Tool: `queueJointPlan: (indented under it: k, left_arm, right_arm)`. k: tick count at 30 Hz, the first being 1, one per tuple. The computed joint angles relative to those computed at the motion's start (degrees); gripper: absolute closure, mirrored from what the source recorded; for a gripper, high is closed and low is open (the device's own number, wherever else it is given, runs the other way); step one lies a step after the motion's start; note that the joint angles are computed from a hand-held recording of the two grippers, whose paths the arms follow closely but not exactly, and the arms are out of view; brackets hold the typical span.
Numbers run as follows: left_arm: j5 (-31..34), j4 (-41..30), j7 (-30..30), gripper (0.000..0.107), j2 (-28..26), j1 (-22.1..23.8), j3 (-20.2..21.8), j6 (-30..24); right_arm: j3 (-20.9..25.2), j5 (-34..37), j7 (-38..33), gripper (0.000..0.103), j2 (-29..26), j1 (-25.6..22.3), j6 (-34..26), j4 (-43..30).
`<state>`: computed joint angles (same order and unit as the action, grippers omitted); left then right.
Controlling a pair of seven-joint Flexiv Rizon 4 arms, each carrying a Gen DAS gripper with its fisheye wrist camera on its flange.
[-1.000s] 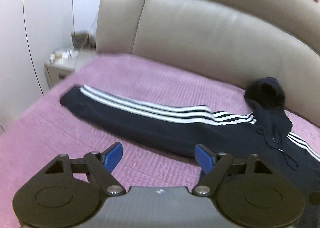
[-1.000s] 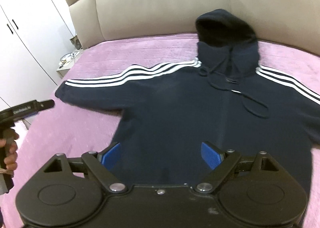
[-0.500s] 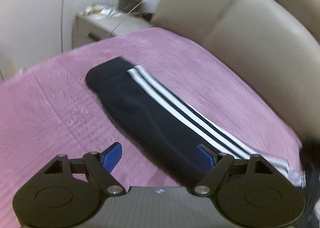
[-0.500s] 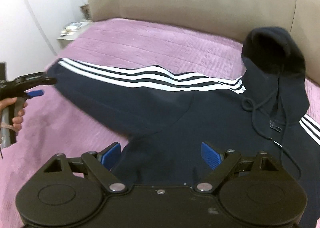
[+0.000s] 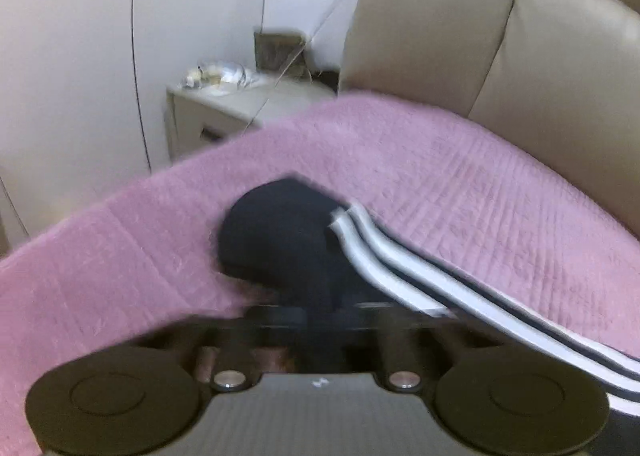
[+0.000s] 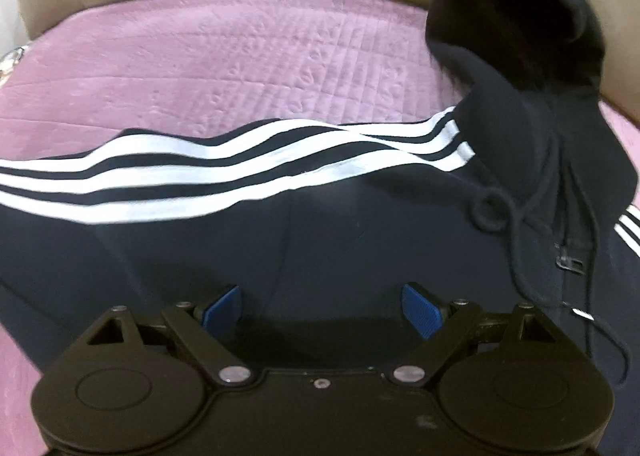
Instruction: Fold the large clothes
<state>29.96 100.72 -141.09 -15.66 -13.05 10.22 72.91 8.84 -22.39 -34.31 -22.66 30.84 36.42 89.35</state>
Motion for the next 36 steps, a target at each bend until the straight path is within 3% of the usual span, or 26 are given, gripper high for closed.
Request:
queueJointPlan:
  k: [2, 3, 4, 7, 10, 12, 14, 15, 18, 26, 30, 36]
  left_arm:
    - [6.6, -0.9, -9.3, 0.099, 1.2, -3.5, 3.9, -0.2]
    - [13.0, -2.4, -14.8, 0.099, 1.8, -5.7, 5.9, -1.3]
    - [17.1, -3.3, -16.7, 0.099, 2.1, -6.3, 6.4, -0.9]
    - [18.4, -3.6, -15.9, 0.099, 2.3, -3.7, 4.1, 1.6]
    - [22.2, -3.6, -21.2, 0.099, 3.5, -3.3, 3.7, 3.2]
    - [25.9, -4.0, -25.1, 0.099, 4.2, -3.0, 3.4, 4.6]
    - [25.3, -4.2, -24.9, 0.099, 4.8, -1.7, 1.8, 4.7]
    - [25.1, -4.1, -25.2, 0.099, 5.3, -1.4, 1.3, 4.7]
    - [26.0, -4.5, -25.7, 0.099, 6.9, -1.0, -0.2, 4.5]
    - [29.9, -7.6, -26.1, 0.100, 10.9, -0.9, -6.1, 3.8]
    - [31.2, -11.0, -24.9, 0.100, 11.8, -2.0, -9.6, 2.7]
    - [34.8, -19.3, -26.7, 0.100, 9.5, -7.0, -13.6, -0.7]
  right_arm:
    - [-0.3, -0.3, -0.6, 0.000, -1.1, 0.2, -1.2, -2.2]
    - [-0.4, -0.4, -1.2, 0.000, -1.3, 0.2, -1.1, -2.9]
    - [-0.5, -0.4, -1.4, 0.000, -1.5, 0.3, -1.4, -3.5]
    - [-0.2, 0.8, 1.8, 0.000, -1.0, 1.1, -2.2, -3.5]
    - [1.0, 0.9, 3.0, 0.000, 0.5, 1.6, 3.9, 0.4]
    - [1.0, -3.2, 2.0, 0.000, 1.1, 3.5, 4.8, 3.0]
    - [-0.5, -11.0, 7.7, 0.000, 2.9, 6.1, 7.7, 8.0]
    - [-0.1, -11.5, 10.1, 0.000, 3.7, 6.5, 8.4, 9.3]
    - [2.1, -9.2, 12.0, 0.000, 5.2, 6.3, 8.6, 10.8]
    - [4.6, 0.0, 6.8, 0.001, 9.9, 2.3, 10.7, 12.4]
    - [5.5, 7.4, 4.8, 0.001, 16.6, -2.5, 21.8, 19.6]
    - [5.7, 18.5, -5.1, 0.001, 25.0, -7.4, 32.8, 27.4]
